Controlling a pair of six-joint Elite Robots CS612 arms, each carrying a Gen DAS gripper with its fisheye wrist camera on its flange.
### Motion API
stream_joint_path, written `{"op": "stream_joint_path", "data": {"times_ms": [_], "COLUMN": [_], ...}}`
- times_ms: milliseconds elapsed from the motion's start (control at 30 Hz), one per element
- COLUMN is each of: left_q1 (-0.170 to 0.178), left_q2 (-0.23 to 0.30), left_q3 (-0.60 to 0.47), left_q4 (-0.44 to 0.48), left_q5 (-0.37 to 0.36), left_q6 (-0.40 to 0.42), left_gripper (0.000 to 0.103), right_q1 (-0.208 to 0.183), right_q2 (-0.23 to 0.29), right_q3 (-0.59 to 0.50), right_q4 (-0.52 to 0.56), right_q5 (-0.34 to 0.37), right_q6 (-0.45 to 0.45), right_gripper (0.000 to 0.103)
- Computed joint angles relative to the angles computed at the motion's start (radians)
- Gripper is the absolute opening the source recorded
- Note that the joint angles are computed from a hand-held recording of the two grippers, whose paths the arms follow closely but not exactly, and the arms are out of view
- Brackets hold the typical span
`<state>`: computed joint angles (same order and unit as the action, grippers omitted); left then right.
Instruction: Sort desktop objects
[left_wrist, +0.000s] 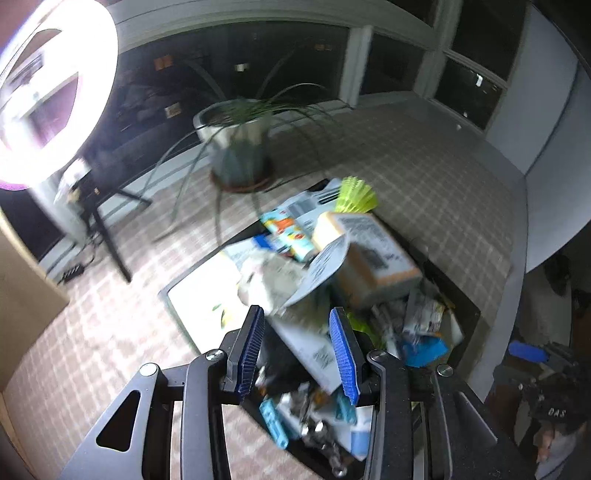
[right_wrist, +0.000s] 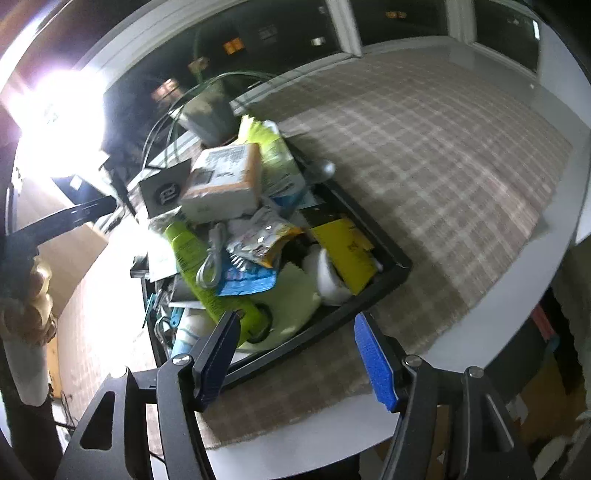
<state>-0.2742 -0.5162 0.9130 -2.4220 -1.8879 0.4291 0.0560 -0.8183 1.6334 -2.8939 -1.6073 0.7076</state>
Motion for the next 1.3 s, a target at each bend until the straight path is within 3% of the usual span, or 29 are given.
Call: {"op": "stream_joint_path", "data": {"times_ms": [300,500,667,867,1033,1300], "left_q1": [0.075,0.137,0.191,0.259,0.318,0.383], "left_q2": [-0.085,-0.144,-0.175,-0.195,-0.202,-0.218], "left_q3": [0.177,0.304,0.374,0.426,0.439,0.463], "left_q4": [-0.136,-0.258,-0.294,-0.333,-0.366,-0.452], "left_q5": [0.024,0.052,0.059,0.072,0.073,0.101], "left_q6": [-0.097,-0.126,-0.128,-0.124,-0.177,-0.218], "left_gripper": [0.043,0.049,0.052,0.054,0.056,0.059], "right_q1": [0.034,0.086,0.136,0.198,0.247,0.303], "right_q2": [0.033,0.061,0.092,0.144,0.178,0.222], "right_q3": [-0.083,-0.156,-0.224,-0.327,-0.399,-0.507], "right_q4": [0.052,0.096,0.138,0.205,0.220,0.227], "right_q5": [0.036,0.020,0.010,0.007,-0.018,-0.050], "right_q6": [-0.096,-0.147,-0.144,-0.147,-0.153,-0.182], "right_gripper": [0.060,0.060,0.060,0.060,0.060,0.060]}}
